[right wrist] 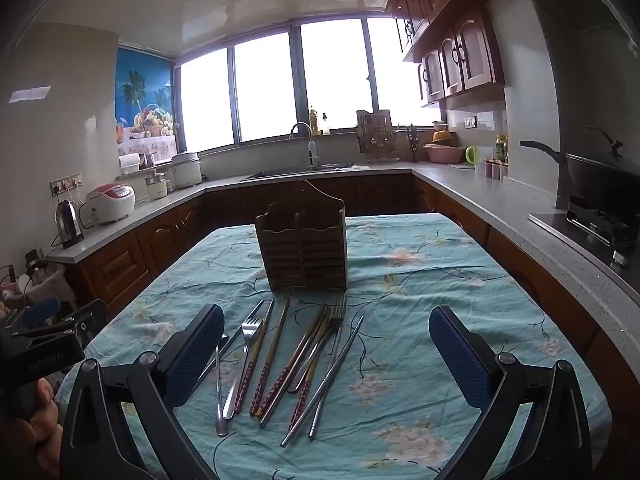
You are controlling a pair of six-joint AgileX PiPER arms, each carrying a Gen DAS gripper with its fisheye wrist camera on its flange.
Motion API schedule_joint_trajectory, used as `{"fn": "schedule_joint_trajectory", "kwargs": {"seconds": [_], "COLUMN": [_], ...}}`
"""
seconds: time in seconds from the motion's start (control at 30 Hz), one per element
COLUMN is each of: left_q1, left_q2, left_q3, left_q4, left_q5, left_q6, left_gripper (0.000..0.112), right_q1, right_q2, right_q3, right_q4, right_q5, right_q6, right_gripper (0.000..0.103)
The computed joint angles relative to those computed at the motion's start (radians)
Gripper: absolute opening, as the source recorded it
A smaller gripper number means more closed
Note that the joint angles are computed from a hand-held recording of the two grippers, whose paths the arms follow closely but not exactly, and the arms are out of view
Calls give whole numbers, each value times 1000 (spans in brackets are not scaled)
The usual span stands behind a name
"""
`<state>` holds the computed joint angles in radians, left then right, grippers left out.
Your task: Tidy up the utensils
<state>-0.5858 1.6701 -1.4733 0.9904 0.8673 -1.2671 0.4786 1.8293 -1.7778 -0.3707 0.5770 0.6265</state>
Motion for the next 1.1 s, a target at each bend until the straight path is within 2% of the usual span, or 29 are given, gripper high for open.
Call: {"fn": "schedule_joint_trajectory", "kwargs": {"seconds": [0.07, 0.1, 0.23, 0.33, 0.6, 0.73, 0.87, 0.93, 1.03, 1.1], "left_q1": [8, 11, 23, 35, 87, 134, 173, 206, 255, 284], "left_q2": [7, 21, 40, 48, 113, 183, 277, 335, 395, 454], "left_q3": [-11, -46, -95, -96, -185, -301, -450, -559, -664, -780], "left_q4": [-17, -73, -156, -173, -298, -396, -414, -475, -623, -717], "left_q5": [-2, 26, 57, 30, 39, 81, 155, 195, 197, 240], "left_q6": [16, 70, 147, 150, 307, 445, 584, 661, 727, 790], "left_gripper": [102, 102, 102, 102, 102, 101, 95, 89, 78, 75], "right_q1": [-2, -5, -10, -18, -47, -58, -88, -102, -125, -138], "right_q2": [3, 5, 8, 17, 49, 86, 148, 174, 241, 286], "right_q3": [-3, -6, -6, -15, -46, -91, -171, -201, -293, -361], "right_q4": [4, 12, 39, 73, 179, 220, 320, 352, 409, 440], "right_q5": [4, 6, 8, 14, 34, 62, 110, 129, 194, 242], "right_q6": [-3, -10, -27, -53, -123, -161, -236, -259, -297, -314], "right_gripper": [103, 103, 103, 103, 103, 103, 102, 98, 89, 79]}}
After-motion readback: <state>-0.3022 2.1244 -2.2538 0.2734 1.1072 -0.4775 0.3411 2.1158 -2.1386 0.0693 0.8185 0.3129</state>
